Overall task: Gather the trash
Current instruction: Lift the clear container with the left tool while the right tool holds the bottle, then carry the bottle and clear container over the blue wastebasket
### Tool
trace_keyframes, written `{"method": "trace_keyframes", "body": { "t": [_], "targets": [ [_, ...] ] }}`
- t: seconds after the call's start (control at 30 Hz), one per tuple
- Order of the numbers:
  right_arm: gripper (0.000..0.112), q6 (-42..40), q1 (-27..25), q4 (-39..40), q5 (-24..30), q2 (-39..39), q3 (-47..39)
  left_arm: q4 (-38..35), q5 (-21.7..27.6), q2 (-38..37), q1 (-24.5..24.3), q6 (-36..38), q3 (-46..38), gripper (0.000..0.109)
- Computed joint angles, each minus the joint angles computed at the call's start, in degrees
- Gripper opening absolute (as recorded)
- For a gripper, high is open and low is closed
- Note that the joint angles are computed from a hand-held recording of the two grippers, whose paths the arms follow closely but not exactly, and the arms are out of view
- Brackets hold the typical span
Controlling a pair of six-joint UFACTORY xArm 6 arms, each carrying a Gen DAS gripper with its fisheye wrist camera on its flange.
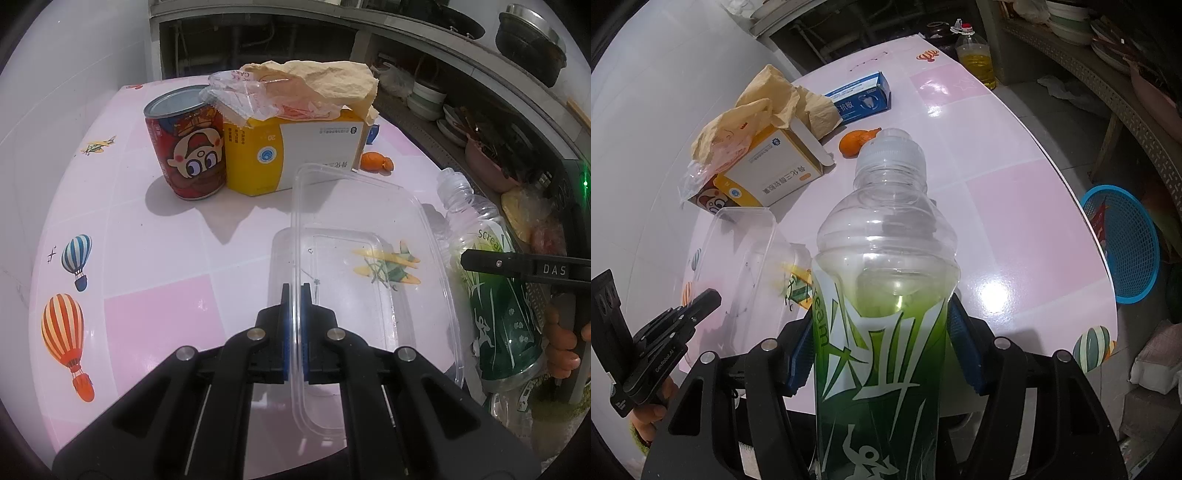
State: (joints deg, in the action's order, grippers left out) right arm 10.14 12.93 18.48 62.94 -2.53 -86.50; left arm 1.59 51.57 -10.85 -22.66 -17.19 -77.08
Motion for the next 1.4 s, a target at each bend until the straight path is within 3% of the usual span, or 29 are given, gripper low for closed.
{"method": "trace_keyframes", "body": {
  "t": [0.37, 1.03, 1.4],
  "targets": [
    [0.063, 0.2, 0.1, -0.2, 0.0, 0.0, -0.1, -0.5, 0.0, -0.2, 0.3, 0.2, 0.2, 0.003],
    [0.063, 3.2, 0.0, 0.6, -3.5, -4.8, 4.2, -16.8, -5.3, -4.3, 4.2, 6.3, 5.1, 0.002],
    [0.063, 2.1, -4.2, 5.8, -7.3, -11.5, 10.7, -16.9, -5.0, -2.0, 0.9, 6.4, 0.1, 0.002]
  ]
}}
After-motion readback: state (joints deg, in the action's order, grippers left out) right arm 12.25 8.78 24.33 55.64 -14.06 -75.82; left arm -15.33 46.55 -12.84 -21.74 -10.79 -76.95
